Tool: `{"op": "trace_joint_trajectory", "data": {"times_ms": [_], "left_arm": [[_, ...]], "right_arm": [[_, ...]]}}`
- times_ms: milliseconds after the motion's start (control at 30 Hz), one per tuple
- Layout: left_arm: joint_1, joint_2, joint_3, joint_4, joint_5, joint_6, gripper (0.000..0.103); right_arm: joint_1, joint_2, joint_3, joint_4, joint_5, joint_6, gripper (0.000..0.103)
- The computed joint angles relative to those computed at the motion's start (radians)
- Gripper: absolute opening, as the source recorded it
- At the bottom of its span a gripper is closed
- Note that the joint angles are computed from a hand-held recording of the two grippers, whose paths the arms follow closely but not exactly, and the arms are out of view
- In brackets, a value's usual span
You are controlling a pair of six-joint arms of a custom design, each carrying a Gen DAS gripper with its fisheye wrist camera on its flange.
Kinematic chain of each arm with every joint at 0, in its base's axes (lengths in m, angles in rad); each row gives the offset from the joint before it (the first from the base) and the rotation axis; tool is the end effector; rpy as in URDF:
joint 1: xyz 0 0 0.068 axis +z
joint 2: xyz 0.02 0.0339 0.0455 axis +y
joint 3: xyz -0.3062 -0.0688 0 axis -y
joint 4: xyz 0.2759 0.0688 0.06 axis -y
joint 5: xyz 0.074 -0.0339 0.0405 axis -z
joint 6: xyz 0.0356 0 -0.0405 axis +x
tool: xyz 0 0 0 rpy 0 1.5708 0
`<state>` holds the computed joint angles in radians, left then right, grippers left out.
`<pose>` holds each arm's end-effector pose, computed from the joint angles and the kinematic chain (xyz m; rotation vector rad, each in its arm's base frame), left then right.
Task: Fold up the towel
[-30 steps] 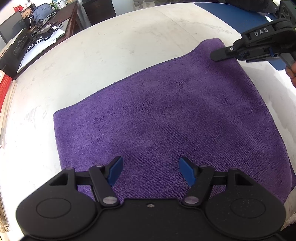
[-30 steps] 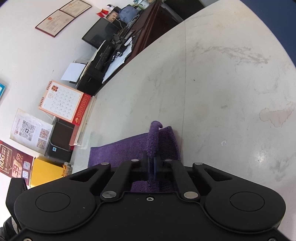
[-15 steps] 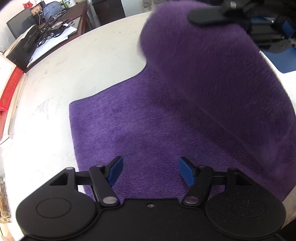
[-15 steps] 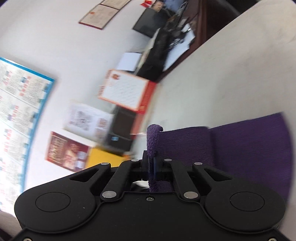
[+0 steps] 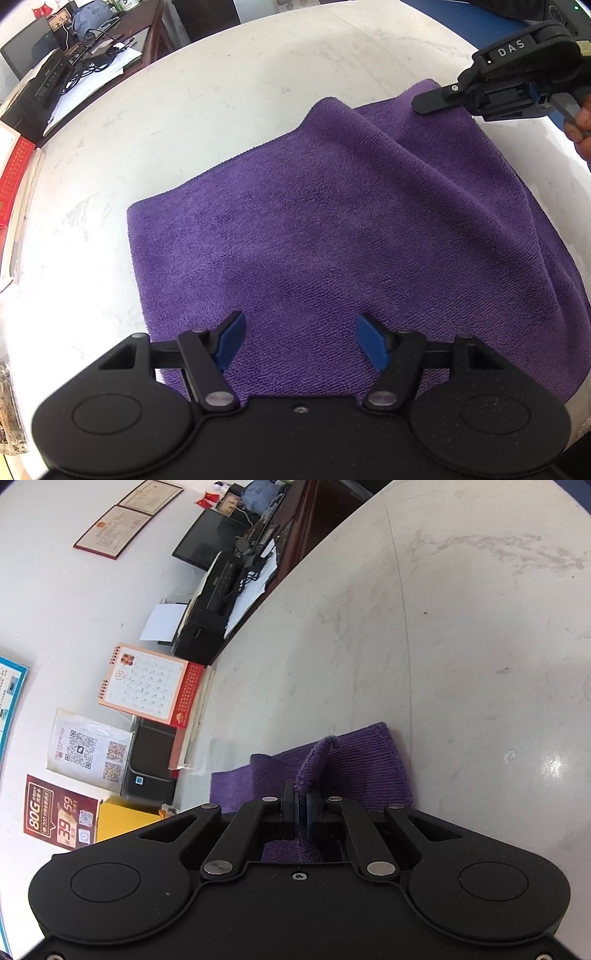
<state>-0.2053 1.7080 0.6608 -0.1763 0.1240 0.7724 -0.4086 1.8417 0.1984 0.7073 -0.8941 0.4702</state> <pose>0.2820 -0.0632 0.1051 1.3293 2.4349 -0.0292 0.1936 -0.0536 0.0515 0.6535 2.2456 1.1304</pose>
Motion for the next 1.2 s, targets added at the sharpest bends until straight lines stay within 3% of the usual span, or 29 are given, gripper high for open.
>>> {"op": "trace_joint_trajectory", "data": {"times_ms": [700, 933, 1133, 1200], "left_arm": [[0.01, 0.003, -0.003, 0.007, 0.001, 0.016, 0.065], [0.012, 0.004, -0.003, 0.009, 0.003, 0.021, 0.065], [0.016, 0.003, -0.002, 0.006, 0.008, 0.027, 0.065], [0.018, 0.003, -0.002, 0.006, 0.01, 0.029, 0.065]], "right_arm": [[0.026, -0.168, 0.041, -0.318, 0.159, -0.158, 0.005], [0.078, -0.266, 0.058, -0.438, 0.232, -0.197, 0.016], [0.121, -0.395, 0.062, -0.561, 0.337, -0.248, 0.038], [0.133, -0.439, 0.062, -0.601, 0.374, -0.265, 0.04]]}}
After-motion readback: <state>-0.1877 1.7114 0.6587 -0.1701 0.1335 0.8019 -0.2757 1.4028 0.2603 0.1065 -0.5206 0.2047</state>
